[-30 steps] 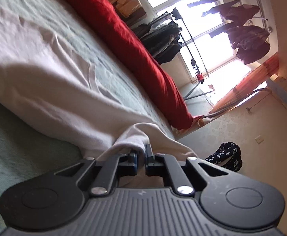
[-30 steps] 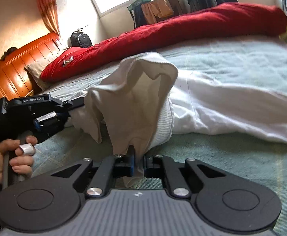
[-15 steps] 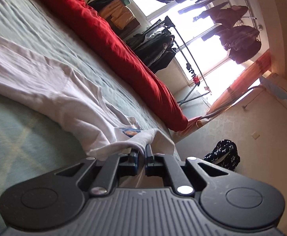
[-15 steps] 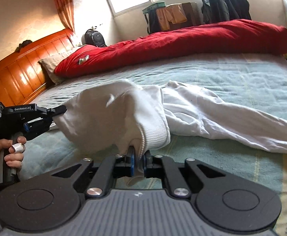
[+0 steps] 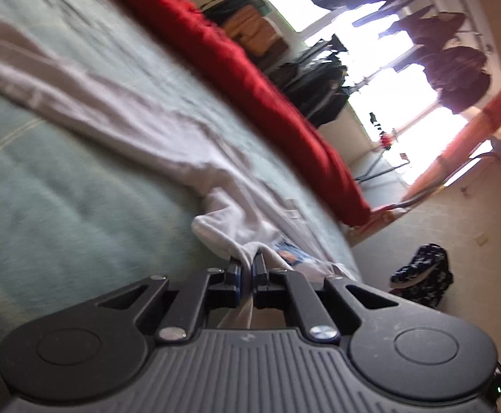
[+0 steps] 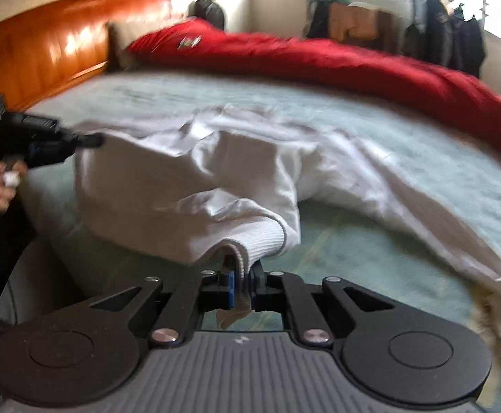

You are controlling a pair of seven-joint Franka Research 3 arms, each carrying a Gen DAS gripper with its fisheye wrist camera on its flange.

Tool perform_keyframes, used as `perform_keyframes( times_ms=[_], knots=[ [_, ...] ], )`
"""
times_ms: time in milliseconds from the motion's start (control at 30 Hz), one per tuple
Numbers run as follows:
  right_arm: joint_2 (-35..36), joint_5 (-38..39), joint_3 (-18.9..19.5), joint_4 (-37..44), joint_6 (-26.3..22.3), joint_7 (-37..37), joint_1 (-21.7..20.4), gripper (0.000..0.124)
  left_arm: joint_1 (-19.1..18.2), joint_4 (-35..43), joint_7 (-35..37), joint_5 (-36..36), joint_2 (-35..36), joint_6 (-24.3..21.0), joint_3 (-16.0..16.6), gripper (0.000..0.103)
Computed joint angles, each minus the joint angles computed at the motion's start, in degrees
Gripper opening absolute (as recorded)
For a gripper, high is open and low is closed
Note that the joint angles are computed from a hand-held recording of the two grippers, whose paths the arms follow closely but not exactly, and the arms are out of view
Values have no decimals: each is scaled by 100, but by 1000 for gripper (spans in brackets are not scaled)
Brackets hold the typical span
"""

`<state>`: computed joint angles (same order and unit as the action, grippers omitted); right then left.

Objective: Fold clothes

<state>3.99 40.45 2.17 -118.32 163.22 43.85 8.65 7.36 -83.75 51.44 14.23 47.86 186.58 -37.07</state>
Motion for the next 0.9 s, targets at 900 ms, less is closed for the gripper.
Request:
perform_keyframes(
  times_ms=[900],
  knots=[
    [-961, -1310, -148, -331, -994, -280, 432, 12, -943, -683, 615, -709, -1489, -1150, 1785, 4]
  ],
)
